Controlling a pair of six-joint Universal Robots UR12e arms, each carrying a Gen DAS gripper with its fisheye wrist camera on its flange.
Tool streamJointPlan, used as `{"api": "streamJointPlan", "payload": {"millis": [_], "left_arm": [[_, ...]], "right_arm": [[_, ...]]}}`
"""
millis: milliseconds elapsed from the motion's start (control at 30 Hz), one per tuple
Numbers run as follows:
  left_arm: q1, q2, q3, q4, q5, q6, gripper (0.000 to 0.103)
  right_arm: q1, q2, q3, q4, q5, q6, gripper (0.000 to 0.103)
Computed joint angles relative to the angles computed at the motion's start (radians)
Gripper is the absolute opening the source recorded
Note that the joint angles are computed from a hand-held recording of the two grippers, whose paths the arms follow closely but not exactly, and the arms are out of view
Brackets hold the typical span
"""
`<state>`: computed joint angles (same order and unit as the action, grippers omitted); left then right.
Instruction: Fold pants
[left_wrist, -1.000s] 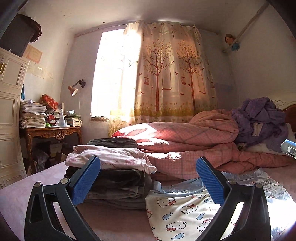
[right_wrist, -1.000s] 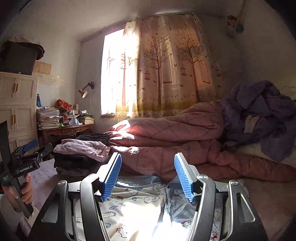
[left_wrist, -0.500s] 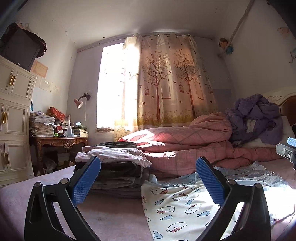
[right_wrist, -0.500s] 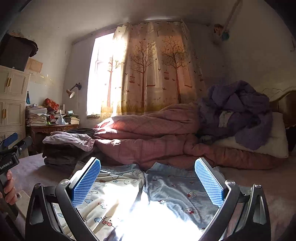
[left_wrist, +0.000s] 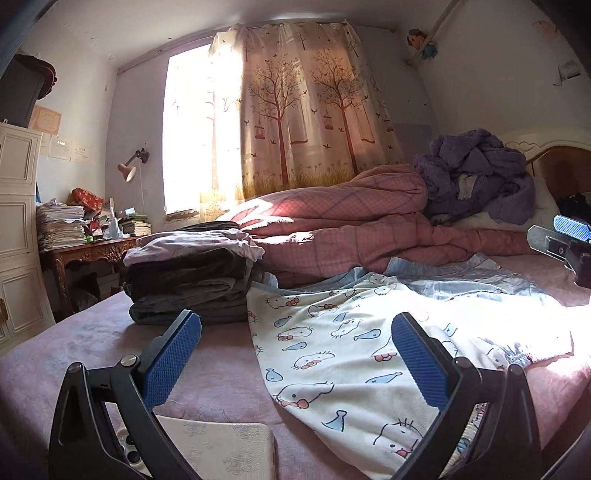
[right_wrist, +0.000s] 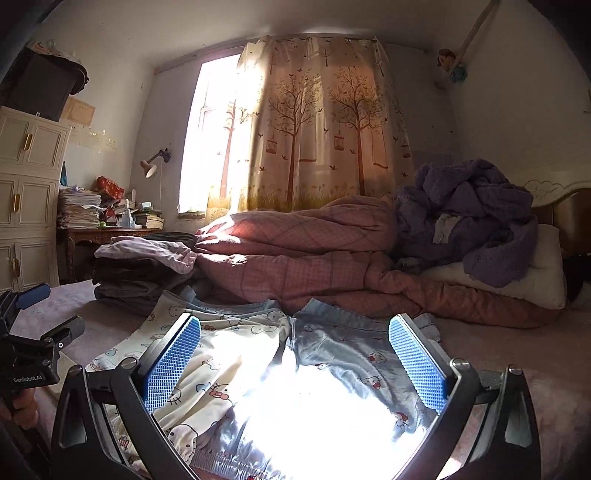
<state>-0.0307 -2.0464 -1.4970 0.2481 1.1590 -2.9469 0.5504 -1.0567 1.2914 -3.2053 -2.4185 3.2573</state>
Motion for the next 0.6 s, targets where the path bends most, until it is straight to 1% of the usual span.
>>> {"api": "streamJointPlan", "payload": {"millis": [67, 133, 267, 333, 367, 433, 500, 533, 567, 600], "left_arm": [[0.001, 0.012, -0.022, -0.028, 0.008, -0.003, 0.102], [0.005, 0.022, -0.040, -0.052, 0.008, -0.004, 0.102], [0.007, 0.038, -0.078, -0.036, 0.010, 0.017, 0.102], [0.007, 0.044, -0.092, -0.029, 0.002, 0.028, 0.102], [0.007, 0.047, -0.096, -0.035, -0.008, 0.033, 0.102], [0.007, 0.050, -0.100, -0.042, -0.024, 0.044, 0.102], [0.006, 0.050, -0.102, -0.029, -0.024, 0.053, 0.102], [0.007, 0.051, -0.103, -0.023, -0.029, 0.059, 0.102], [0.007, 0.051, -0.104, -0.020, -0.031, 0.062, 0.102], [0.007, 0.052, -0.106, -0.017, -0.029, 0.066, 0.102]], "right_arm": [[0.004, -0.006, 0.014, 0.023, -0.008, 0.021, 0.103], [0.004, -0.021, 0.038, 0.073, 0.000, 0.073, 0.103], [0.003, -0.053, 0.080, 0.216, 0.021, 0.212, 0.103], [0.004, -0.062, 0.088, 0.279, 0.025, 0.256, 0.103], [0.005, -0.064, 0.091, 0.303, 0.024, 0.270, 0.103], [0.006, -0.068, 0.086, 0.385, 0.024, 0.301, 0.103], [0.003, -0.070, 0.085, 0.438, 0.052, 0.317, 0.102], [0.001, -0.073, 0.085, 0.453, 0.078, 0.322, 0.102], [-0.001, -0.075, 0.088, 0.448, 0.105, 0.314, 0.100], [0.001, -0.074, 0.089, 0.435, 0.123, 0.291, 0.096]]}}
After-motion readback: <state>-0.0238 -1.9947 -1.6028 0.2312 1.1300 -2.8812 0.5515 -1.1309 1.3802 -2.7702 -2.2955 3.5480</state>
